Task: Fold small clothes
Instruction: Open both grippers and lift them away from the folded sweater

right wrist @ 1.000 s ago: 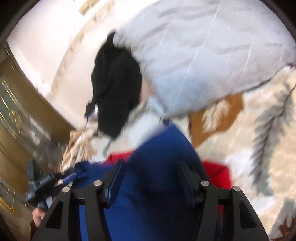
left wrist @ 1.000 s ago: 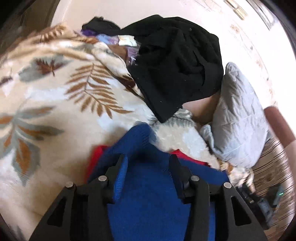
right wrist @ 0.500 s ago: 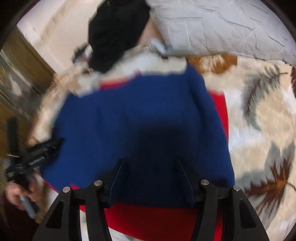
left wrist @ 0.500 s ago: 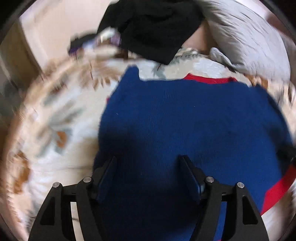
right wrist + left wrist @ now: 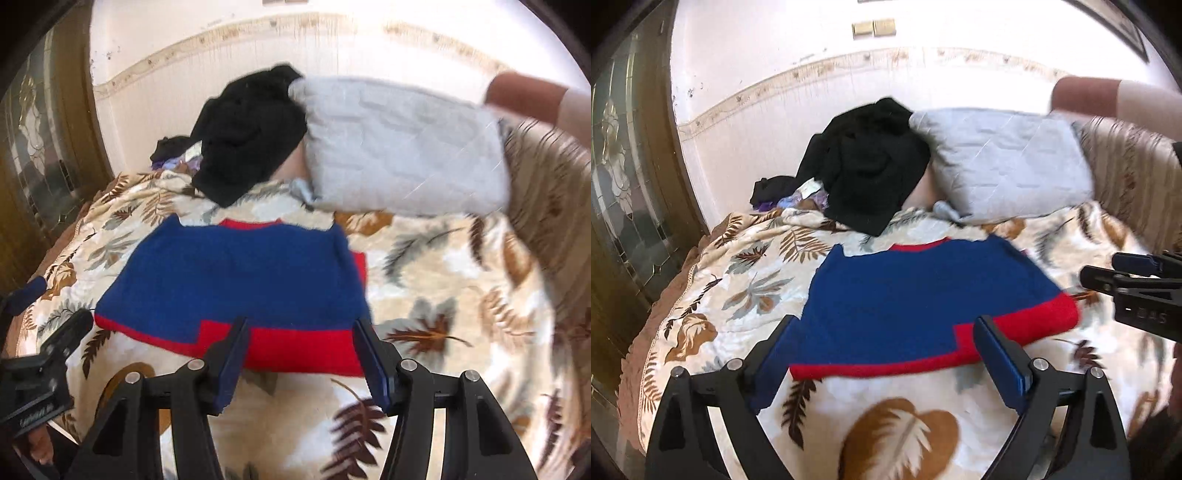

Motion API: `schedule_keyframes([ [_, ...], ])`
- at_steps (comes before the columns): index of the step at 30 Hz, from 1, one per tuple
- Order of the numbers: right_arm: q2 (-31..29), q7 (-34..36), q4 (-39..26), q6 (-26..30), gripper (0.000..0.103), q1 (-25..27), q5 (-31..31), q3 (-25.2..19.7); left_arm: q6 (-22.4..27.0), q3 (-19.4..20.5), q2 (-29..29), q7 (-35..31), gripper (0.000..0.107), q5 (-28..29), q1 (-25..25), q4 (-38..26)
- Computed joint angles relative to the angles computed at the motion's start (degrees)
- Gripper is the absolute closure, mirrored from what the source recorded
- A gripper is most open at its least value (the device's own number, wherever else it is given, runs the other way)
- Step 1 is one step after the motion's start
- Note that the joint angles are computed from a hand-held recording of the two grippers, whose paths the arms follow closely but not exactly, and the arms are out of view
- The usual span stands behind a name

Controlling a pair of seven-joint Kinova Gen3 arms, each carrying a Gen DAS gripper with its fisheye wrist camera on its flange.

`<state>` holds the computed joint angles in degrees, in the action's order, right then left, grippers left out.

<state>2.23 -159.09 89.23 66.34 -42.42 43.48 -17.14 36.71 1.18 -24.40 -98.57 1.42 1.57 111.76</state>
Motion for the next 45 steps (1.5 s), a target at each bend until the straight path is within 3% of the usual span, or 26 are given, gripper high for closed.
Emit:
schedule_keyframes([
  [7,0.6,-2.7,-5.1,16.3,0.034,-17.1,11.8,3.4,4.9,4.4,-6.7,5.6,0.008,-3.6,-3.8,-2.9],
  [9,1.5,-3.3,-7.0,21.0,0.033,-18.2,14.8,0.8,5.2,4.3,-8.7,6.3,0.007,-4.1,-4.2,-3.1],
  [11,2.1,-3.6,-8.2,23.8,0.033,-16.1,17.2,-4.1,5.6,3.8,-9.8,6.4,0.007,-4.3,-4.1,-3.4],
  [13,2.5,-3.5,-9.1,25.5,0.032,-16.4,18.5,-5.5,6.3,3.5,-10.7,6.4,0.007,-4.6,-4.2,-3.7],
  [25,3.8,-3.3,-10.8,27.4,0.032,-20.3,20.1,-4.2,7.7,1.8,-13.0,5.6,0.007,-4.8,-4.7,-4.5],
  [45,3.8,-3.3,-10.2,26.8,0.032,-20.6,21.1,-3.5,7.4,1.7,-11.3,6.1,0.007,-5.1,-5.8,-4.4],
])
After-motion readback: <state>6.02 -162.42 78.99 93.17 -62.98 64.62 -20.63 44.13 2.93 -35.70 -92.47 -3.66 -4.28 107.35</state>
